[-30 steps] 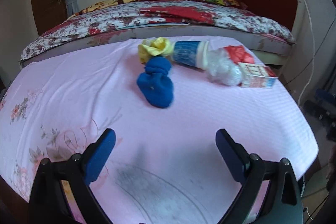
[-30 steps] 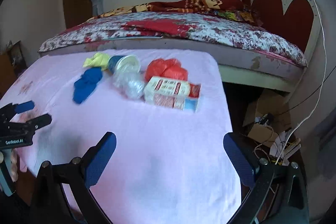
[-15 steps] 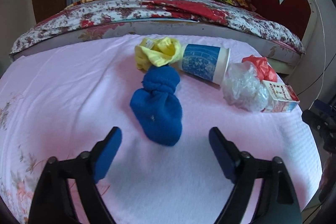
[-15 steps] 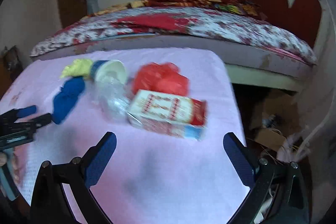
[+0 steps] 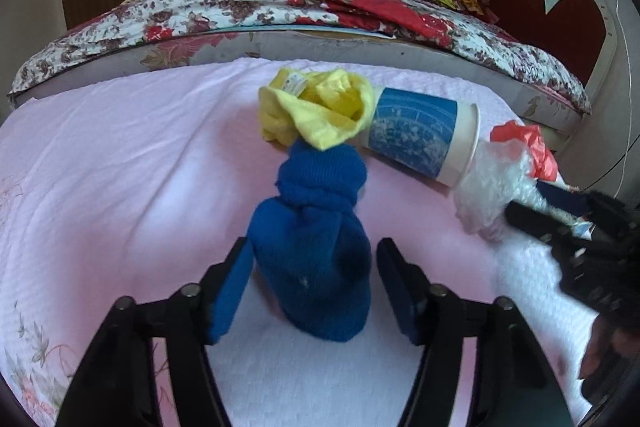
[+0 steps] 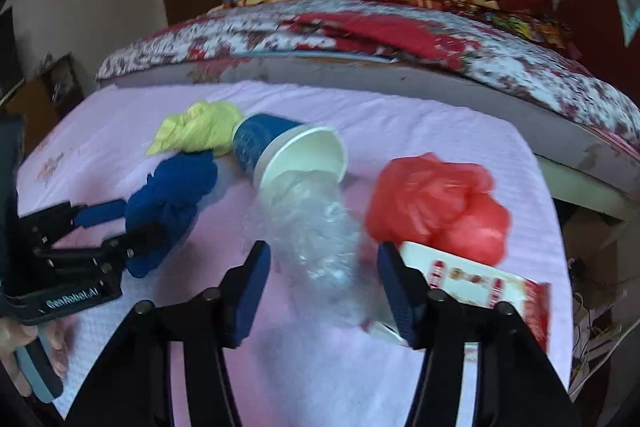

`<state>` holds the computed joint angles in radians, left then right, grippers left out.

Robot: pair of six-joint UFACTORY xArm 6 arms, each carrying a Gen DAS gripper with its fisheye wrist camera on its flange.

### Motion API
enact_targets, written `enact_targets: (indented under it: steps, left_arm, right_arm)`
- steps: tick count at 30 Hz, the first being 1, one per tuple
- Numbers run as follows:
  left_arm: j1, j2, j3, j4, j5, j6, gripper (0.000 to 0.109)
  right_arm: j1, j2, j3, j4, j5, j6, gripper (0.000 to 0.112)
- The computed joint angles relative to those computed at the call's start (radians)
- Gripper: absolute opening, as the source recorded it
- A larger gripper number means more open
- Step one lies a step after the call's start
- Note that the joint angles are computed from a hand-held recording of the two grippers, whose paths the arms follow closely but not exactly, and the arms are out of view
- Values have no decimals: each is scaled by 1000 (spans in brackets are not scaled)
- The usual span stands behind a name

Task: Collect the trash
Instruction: 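Grasp the blue sock with the left tool while the right grasps the clear plastic bag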

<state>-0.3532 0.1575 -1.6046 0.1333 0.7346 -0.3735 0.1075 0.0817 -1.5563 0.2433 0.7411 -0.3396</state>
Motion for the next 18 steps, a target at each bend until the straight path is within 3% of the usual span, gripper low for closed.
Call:
enact_targets:
  steps: [5, 8, 10, 12, 18]
  left_arm:
    - [-2, 31, -34, -9, 15, 17, 59]
    - [-4, 46, -51, -26, 34, 37, 48]
    - [-4, 48, -51, -43, 44, 54, 38]
    - [-1, 34, -37, -54, 46, 69, 13]
    - [7, -25, 10, -102, 10, 96, 10]
  right_arm:
    - [27, 44, -38, -96, 18, 42, 55]
    - [38, 54, -43, -146, 23, 63, 49]
    - [34, 53, -51, -117, 42, 49, 44]
    - [31, 38, -41, -72, 48, 31, 44]
    - [28, -55, 47, -19, 28, 28, 43]
